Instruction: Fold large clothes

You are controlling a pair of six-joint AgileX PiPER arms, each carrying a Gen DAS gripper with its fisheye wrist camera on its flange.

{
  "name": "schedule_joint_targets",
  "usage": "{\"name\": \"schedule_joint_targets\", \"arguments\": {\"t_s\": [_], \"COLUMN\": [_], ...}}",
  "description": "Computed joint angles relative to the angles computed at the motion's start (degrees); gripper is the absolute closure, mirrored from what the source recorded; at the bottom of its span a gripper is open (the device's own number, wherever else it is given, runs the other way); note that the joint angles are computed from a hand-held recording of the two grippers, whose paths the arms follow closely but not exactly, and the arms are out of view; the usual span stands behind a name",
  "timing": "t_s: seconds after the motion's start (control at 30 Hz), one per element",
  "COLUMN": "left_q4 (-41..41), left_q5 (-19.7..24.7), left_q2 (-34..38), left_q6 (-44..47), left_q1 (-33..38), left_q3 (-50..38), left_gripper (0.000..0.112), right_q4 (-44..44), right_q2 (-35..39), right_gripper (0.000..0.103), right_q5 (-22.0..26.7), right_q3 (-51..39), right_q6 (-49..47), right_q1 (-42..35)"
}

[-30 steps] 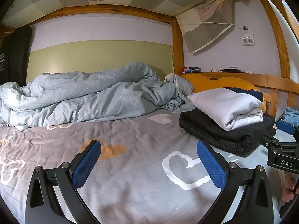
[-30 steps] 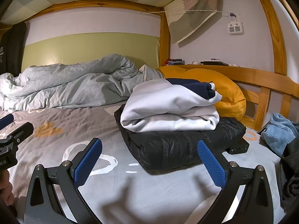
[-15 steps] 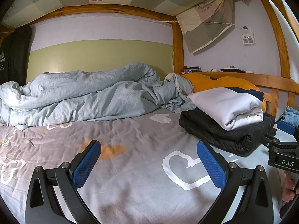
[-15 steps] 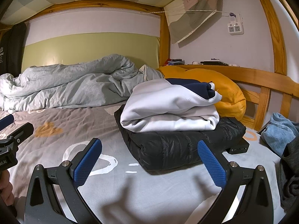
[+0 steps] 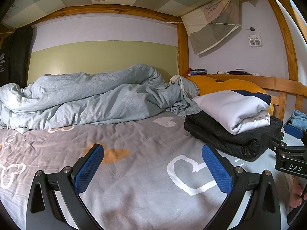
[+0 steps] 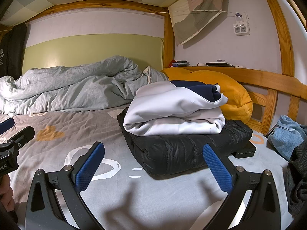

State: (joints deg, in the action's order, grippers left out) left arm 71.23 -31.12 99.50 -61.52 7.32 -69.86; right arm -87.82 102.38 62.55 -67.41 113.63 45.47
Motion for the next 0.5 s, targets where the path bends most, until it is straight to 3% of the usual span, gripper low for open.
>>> {"name": "schedule_joint_targets", "arguments": {"t_s": [0.5], "left_q4": [0.43], "left_q5": [0.04], "left_q2": [0.13], "left_q6": [-0.53], "left_q1": [0.07], "left_q3": [-0.23], "left_gripper": [0.009], "right_q4": [-0.05], "right_q2": [0.02], "right_gripper": [0.001], "right_q5": [0.06], "right_q3": [0.01], "right_q6": [0.11], "right_q1": [0.06]}}
